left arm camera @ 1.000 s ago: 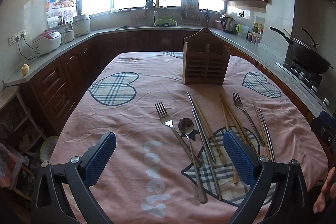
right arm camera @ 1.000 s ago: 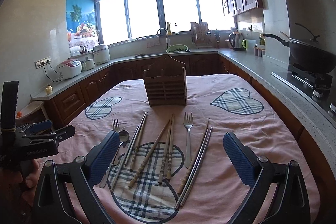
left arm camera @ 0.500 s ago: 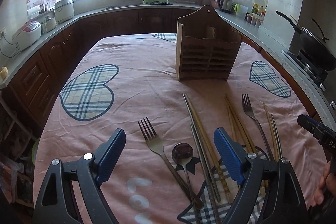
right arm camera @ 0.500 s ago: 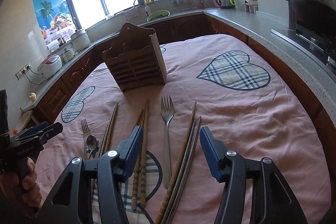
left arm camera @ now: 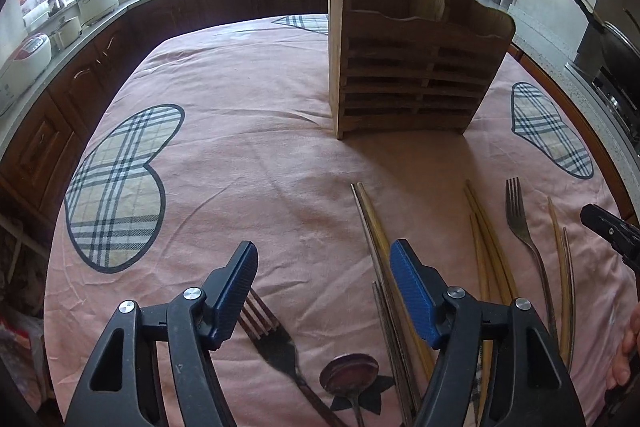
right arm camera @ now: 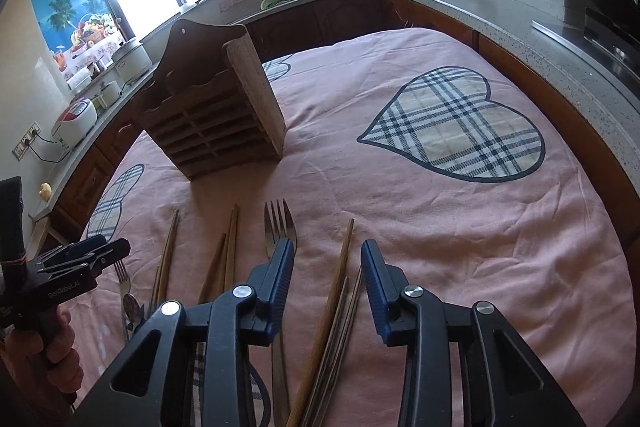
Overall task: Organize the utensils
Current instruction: 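Lower the left tool and close it on a wooden chopstick while the right tool grasps another chopstick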
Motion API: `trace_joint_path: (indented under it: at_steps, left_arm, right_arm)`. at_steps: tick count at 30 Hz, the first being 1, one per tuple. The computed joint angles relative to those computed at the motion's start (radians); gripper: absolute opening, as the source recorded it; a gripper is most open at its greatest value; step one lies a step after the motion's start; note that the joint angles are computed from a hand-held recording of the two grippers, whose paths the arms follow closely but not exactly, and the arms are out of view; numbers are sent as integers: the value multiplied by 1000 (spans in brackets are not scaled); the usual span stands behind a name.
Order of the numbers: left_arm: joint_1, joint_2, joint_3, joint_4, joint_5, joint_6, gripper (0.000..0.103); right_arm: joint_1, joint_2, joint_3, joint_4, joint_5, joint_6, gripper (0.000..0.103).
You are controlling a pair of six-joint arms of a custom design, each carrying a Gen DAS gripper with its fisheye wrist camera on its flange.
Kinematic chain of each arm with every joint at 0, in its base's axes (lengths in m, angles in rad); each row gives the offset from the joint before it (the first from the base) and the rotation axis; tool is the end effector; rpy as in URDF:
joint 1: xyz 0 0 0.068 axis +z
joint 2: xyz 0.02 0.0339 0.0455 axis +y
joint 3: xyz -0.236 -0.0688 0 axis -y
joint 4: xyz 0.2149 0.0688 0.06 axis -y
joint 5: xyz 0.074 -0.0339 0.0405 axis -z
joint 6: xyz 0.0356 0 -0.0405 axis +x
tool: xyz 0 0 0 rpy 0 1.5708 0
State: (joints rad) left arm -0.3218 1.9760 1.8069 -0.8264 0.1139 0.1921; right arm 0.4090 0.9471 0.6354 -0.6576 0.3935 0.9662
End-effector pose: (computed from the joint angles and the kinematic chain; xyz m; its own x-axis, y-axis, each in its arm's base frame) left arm 0.3729 -0.1286 0.2616 -0.7101 0.4367 -0.5523 0.5180 0.8553 0.0103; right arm 0.1574 0.0533 0.2082 -0.5684 0.5818 -0.5817 0.5268 0.8005 0.2859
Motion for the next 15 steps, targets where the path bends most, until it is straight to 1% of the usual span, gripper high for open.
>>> trace_joint_path:
  at_steps: [5, 6, 8, 10, 12, 14, 15]
  left_arm:
    - [-18, 165, 187, -63, -18, -8, 61]
    - [-24, 199, 230, -77, -25, -10, 58]
    - [-26, 241, 282, -101, -25, -8, 54]
    - [-29, 287, 337, -126, -28, -6, 46]
    - [-26, 314, 366, -137, -9, -6, 45]
    - [-24, 344, 415, -165, 5, -4, 45]
    - [-24, 367, 452, -191, 13, -4, 43]
  right_arm:
    - [-110, 50, -23, 68, -88, -79, 31]
    - [-124, 63, -23, 75, -99, -90, 29]
    - [-151, 89, -25, 95, -124, -110, 28]
    - [-172, 121, -22, 111, -144, -131, 25]
    - [-187, 150, -21, 124, -165, -145, 22]
    - [-195, 172, -21, 130, -180, -151, 20]
    - [-195, 180, -22, 133, -182, -150, 19]
